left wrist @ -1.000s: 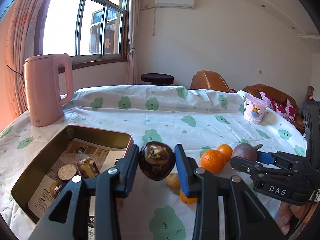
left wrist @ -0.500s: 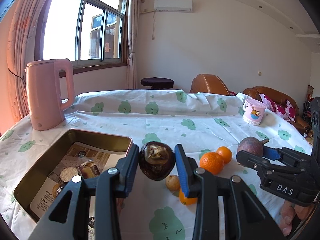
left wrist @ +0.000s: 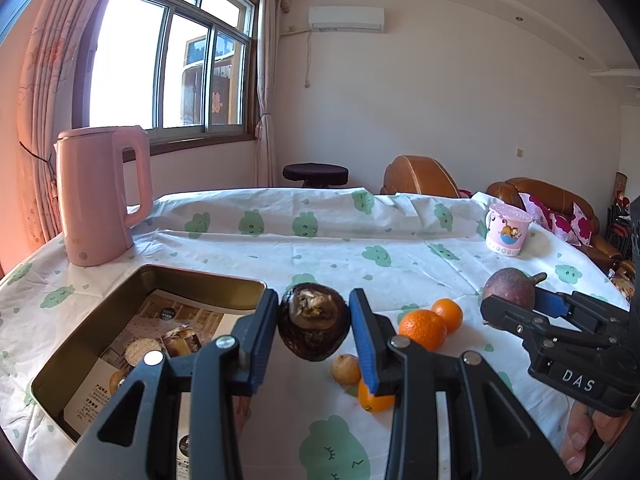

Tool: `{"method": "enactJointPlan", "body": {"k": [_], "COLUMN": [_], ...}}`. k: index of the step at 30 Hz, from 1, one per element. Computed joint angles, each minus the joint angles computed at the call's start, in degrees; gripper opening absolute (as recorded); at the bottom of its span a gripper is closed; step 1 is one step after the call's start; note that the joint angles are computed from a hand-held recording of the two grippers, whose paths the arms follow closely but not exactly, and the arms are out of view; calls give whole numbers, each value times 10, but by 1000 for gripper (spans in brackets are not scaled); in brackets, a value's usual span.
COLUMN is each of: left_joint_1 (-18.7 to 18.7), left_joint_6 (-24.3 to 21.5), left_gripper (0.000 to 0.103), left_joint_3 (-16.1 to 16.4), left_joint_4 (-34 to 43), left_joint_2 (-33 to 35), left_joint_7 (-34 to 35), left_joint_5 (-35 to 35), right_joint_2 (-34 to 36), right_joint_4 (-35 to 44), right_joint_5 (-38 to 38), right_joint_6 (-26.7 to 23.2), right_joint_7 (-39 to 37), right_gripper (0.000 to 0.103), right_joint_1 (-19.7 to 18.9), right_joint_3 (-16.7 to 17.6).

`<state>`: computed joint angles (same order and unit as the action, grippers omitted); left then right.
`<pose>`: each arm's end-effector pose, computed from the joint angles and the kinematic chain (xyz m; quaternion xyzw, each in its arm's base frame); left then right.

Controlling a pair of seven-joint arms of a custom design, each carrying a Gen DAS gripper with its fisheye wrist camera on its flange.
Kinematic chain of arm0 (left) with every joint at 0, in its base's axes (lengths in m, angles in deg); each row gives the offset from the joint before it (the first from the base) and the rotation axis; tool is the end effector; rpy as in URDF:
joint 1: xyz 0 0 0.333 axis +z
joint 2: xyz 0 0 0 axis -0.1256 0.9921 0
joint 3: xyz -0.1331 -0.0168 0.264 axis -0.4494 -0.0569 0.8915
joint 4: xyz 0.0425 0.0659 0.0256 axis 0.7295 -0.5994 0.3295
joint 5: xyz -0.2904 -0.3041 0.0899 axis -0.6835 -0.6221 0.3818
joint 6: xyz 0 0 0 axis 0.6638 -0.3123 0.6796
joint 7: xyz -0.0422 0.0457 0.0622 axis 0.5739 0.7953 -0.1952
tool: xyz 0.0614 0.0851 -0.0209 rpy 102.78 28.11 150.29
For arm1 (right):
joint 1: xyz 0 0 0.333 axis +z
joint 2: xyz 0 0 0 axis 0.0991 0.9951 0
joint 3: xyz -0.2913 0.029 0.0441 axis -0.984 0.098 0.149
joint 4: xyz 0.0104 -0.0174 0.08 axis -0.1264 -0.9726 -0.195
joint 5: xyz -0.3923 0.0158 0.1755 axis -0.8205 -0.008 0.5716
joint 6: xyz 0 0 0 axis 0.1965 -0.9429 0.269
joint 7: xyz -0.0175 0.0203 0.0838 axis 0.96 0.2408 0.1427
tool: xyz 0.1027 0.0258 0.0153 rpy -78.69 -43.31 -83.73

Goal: Organize fruits
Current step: 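Carry the mangosteen with the left tool while the right tool carries the purple fruit into the tin box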

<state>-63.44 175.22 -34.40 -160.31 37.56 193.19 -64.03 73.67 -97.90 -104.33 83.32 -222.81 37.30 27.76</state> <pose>0.5092 -0.4107 0.4674 -0.4040 0.7371 -0.4885 0.2339 0.4015 0.4082 0.4469 -0.5062 0.6947 -0.3830 0.3383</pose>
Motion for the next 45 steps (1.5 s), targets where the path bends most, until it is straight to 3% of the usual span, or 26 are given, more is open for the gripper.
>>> {"method": "enactJointPlan", "body": {"k": [27,31,38,45], "left_joint_1": [164,190,240,256], "left_joint_6": [67,81,124,159], "left_gripper": [38,38,38,38], "left_joint_3": [-199,-228,-278,-294], "left_joint_4": [4,2,-23,-40], "left_joint_2": [1,2,-3,-7], "left_joint_7": [134,135,81,50], "left_joint_5": [-111,-108,-42,-7], "right_joint_2": [0,1,1,0], "right_joint_4": [3,3,2,0], "right_joint_5": [-53,-61,-77,-94], "right_joint_6": [-71,-84,-103,-121], "right_joint_7": [26,30,36,44], "right_gripper": [53,53,53,53], "right_joint_1": [22,27,33,40], "right_joint_3": [15,18,21,25]}}
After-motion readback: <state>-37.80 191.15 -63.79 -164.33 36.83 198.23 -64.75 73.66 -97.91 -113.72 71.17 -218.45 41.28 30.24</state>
